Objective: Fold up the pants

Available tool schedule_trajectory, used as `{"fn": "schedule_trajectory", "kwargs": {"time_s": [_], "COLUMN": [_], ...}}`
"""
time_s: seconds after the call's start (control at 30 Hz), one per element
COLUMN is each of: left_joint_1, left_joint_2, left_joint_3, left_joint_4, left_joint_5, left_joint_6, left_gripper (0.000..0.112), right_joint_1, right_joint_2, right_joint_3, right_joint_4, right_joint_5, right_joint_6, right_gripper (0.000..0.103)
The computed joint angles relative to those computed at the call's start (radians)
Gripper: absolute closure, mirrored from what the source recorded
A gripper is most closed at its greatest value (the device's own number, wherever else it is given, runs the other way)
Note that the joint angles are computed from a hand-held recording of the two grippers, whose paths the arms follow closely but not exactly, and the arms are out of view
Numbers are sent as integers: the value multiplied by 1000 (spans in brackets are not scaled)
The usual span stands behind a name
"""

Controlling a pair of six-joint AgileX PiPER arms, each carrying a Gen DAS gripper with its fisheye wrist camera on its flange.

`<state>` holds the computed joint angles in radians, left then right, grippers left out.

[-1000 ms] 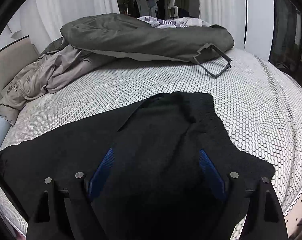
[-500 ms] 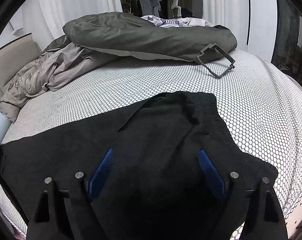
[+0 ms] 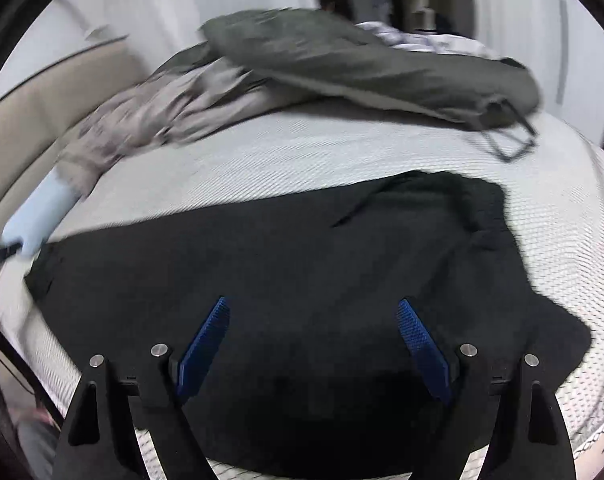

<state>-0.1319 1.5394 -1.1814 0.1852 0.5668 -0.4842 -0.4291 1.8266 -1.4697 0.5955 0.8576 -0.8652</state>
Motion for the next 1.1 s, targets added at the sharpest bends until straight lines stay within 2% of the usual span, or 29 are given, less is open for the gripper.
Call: {"fn": "schedule_trajectory", "kwargs": {"time_s": [0.1, 0.17, 0.3, 0.37, 0.47, 0.5, 0.57, 0.63, 0.7, 0.77, 0.83, 0.9, 0.97, 1.03, 1.1], "left_joint_1": [-243, -386, -533, -588, -597, -582, -580, -605, -615, -632, -638, -640, -640, -652, -647], "left_joint_2": [45, 93, 213, 256, 327, 334, 393, 442, 504, 540, 524, 485, 442, 404, 358], "left_joint_3": [-42, -78, -161, -173, -228, -219, -273, -314, -370, -394, -347, -273, -204, -154, -107], "left_joint_4": [132, 191, 315, 400, 339, 322, 281, 271, 193, 182, 205, 237, 275, 339, 371], "left_joint_5": [40, 25, 1, -3, 4, -23, -29, -18, 8, 37, 11, -31, -59, -45, -41], "left_joint_6": [-210, -287, -388, -482, -470, -455, -394, -347, -241, -215, -243, -288, -341, -420, -488], "left_gripper": [12, 12, 12, 12, 13, 13, 12, 12, 12, 12, 11, 11, 11, 11, 11], "right_joint_1": [38, 69, 127, 98, 52, 35, 8, 33, 87, 165, 202, 174, 107, 46, 24], "right_joint_2": [-26, -42, -67, -70, -85, -94, -113, -123, -124, -116, -123, -124, -120, -97, -111], "right_joint_3": [82, 141, 265, 284, 269, 263, 264, 281, 306, 341, 382, 386, 372, 324, 302], "right_joint_4": [-10, -52, -210, -201, -211, -181, -66, -15, -11, -72, -136, -141, -114, -95, -127], "right_joint_5": [-10, -50, -217, -243, -244, -225, -158, -126, -125, -178, -259, -276, -251, -209, -193], "right_joint_6": [-25, -39, -73, -124, -71, -75, -156, -194, -197, -166, -167, -185, -211, -213, -142], "right_gripper": [16, 16, 16, 16, 16, 16, 16, 16, 16, 16, 16, 16, 16, 16, 16]}}
